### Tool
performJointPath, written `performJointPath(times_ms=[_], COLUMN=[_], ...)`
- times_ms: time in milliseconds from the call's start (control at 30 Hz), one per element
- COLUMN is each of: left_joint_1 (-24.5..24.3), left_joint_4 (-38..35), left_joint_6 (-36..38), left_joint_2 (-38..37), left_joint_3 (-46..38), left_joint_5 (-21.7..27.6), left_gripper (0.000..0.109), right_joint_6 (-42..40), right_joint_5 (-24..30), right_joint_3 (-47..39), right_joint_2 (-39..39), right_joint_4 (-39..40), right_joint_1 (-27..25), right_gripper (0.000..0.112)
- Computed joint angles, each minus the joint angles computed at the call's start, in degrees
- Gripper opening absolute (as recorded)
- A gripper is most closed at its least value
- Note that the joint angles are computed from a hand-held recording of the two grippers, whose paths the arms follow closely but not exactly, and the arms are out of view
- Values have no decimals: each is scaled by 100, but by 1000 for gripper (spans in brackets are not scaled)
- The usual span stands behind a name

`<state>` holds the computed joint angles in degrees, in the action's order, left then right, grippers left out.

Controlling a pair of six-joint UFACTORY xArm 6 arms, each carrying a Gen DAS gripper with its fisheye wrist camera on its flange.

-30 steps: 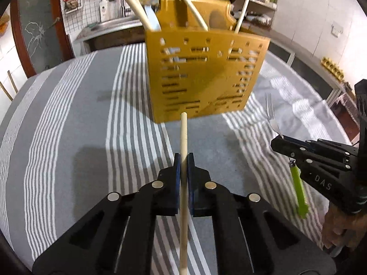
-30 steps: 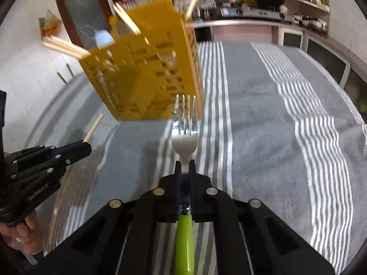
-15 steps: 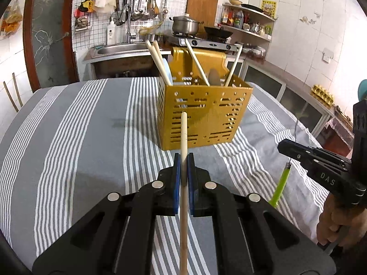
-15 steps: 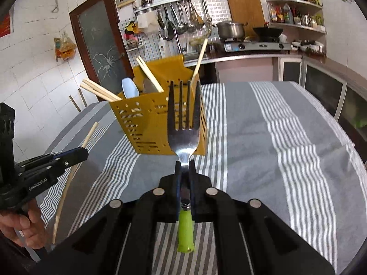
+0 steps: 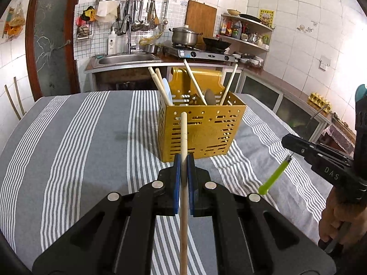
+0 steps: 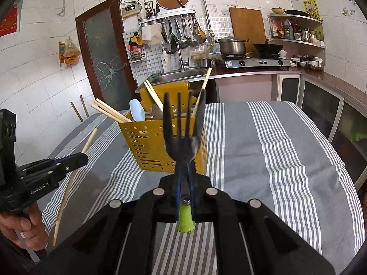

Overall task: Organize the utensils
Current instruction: 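Lift the chopstick over the yellow holder while the right tool carries the fork there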

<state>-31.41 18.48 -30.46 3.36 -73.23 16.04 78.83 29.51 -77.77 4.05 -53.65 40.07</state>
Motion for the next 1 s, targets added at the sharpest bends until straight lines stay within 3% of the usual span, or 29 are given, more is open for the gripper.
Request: performJointPath(times_ms=[633,1000], left_joint_1=[28,36], left_joint_4=[386,200], left_joint_6=[-329,59], left_joint_2=[-251,84], left_joint_3=[-120,-1195], left_joint_5=[-28,4], left_gripper=[5,4], right_joint_6=[-232,-787], right_joint_5=[306,578], right_joint_3=[-312,-1165], right_joint_2=[-48,266], right_joint_4=[-70,22], right_joint_1=[135,125], right_gripper=[6,6])
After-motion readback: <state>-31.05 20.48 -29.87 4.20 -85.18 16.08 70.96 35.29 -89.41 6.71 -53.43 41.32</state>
